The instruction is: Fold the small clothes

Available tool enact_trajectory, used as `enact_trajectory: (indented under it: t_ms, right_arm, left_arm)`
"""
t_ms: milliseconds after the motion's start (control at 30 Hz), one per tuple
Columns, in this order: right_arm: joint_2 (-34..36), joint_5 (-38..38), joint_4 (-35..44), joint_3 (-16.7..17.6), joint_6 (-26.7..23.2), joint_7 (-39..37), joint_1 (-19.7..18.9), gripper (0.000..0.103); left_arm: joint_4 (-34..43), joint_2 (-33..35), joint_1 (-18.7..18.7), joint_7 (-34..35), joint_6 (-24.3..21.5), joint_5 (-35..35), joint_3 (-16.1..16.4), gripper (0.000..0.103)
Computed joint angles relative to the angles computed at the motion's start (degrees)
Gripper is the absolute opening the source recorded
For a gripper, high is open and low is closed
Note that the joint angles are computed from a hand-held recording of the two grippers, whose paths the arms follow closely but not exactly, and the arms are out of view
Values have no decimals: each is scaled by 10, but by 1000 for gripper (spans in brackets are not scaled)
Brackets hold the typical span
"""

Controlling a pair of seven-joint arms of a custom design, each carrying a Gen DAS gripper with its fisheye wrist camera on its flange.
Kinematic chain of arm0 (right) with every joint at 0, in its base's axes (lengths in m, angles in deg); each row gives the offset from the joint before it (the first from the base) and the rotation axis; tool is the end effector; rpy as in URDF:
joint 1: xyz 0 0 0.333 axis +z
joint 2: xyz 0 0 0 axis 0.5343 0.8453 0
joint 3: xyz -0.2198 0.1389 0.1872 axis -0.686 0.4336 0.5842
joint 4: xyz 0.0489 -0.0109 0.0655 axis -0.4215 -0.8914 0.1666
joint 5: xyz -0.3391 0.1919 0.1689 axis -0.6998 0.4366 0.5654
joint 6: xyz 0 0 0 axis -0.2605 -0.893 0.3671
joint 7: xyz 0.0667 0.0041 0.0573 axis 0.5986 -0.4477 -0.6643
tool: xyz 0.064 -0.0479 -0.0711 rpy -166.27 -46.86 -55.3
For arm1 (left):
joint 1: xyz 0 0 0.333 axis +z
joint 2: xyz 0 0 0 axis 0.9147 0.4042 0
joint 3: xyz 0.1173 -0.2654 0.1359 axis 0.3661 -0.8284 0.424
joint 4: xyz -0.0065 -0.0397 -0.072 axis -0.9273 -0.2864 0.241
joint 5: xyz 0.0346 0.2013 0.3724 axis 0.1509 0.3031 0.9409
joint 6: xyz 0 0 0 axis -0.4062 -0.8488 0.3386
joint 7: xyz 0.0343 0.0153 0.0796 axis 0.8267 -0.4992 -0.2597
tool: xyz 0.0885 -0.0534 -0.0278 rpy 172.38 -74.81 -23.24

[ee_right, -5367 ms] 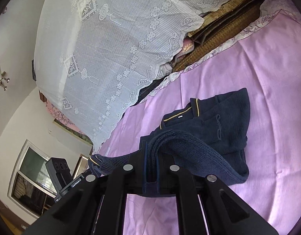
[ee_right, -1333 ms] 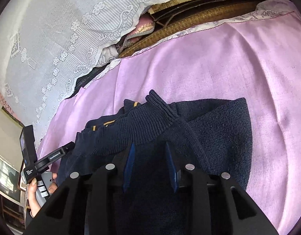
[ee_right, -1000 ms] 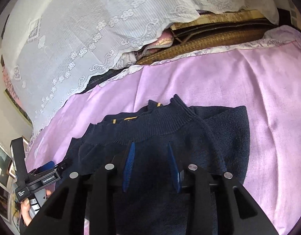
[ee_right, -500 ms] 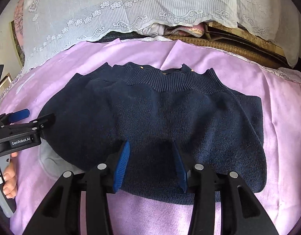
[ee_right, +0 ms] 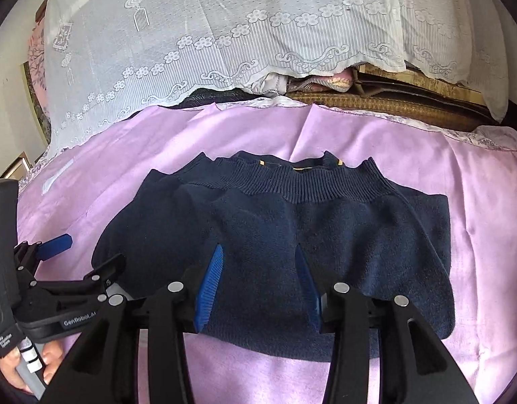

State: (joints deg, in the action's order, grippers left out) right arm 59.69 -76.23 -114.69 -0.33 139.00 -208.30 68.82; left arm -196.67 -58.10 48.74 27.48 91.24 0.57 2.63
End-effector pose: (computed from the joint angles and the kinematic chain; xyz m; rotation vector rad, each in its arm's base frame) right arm 0.4394 0.4541 0.4411 -1.4155 1.9582 -0.8140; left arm 0.5282 -0.3523 0.4323 -1.3232 2.1296 -0.7894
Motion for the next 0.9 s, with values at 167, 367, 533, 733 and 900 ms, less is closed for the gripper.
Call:
enact_trajectory:
  t_ms: [167,367,533,733,900]
  right_arm:
    - [30,43,15,-7,13,-40,-6,47]
    - [31,28,14,-12,6,-40,4,52]
    - [5,-18,-7,-9,-4,18,9,52]
    - [-18,-6,-26,-3,-42,34,-1,54]
    - [-15,28,-36,-2,-25,21,-17,61]
  left_arm:
    - [3,4,0,9,1,-5,-2,98]
    - [5,8,-2,18,0,-11,-2,98]
    - [1,9,5,51,9,-51,-10,98]
    - [-5,10,13,108,24,-112,-21,98]
    - [-3,21,28,189,23,-200,-44,98]
